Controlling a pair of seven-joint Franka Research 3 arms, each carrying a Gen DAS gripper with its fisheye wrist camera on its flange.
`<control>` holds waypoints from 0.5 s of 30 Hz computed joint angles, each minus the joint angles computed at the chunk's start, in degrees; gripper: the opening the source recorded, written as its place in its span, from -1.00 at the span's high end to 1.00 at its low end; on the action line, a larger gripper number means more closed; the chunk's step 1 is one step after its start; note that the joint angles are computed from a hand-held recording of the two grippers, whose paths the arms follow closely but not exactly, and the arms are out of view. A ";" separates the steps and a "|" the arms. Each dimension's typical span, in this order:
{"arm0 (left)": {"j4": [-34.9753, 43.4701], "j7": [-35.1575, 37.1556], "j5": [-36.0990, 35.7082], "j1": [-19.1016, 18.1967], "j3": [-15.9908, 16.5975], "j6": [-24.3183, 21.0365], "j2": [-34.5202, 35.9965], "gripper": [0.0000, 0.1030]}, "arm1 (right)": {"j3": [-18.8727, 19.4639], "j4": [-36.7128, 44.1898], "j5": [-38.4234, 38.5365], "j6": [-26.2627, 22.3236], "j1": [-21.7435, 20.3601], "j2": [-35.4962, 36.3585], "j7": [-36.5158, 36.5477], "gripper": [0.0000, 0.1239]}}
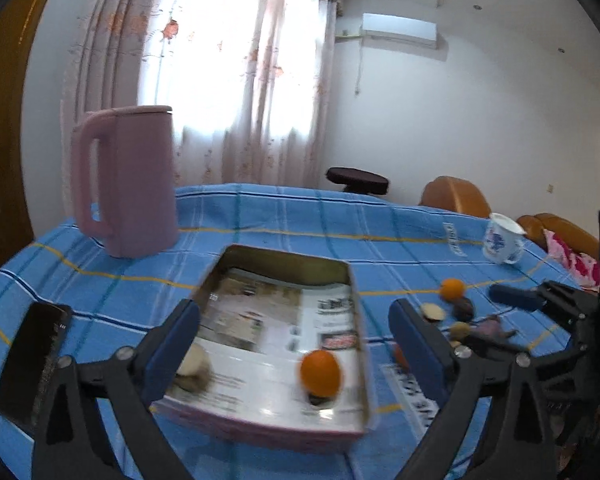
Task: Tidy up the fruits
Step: 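Move both tools back toward the fruits on the cloth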
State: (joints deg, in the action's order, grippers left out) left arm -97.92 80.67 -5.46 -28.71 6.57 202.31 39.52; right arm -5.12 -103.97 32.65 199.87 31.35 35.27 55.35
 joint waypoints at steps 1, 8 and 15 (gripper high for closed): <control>0.04 0.10 0.70 0.09 -0.67 -0.06 0.06 -0.89 | -0.84 -2.47 0.73 1.84 0.29 -0.93 -0.29 -0.23; 3.86 0.78 3.30 -3.61 0.01 -4.36 2.31 -0.89 | -0.33 -3.78 2.25 -1.02 -2.41 -1.69 -2.56 -0.23; 10.12 -1.47 7.99 -7.35 3.69 -12.84 4.93 -0.89 | -12.98 2.25 3.10 -12.38 6.84 2.48 0.95 -0.23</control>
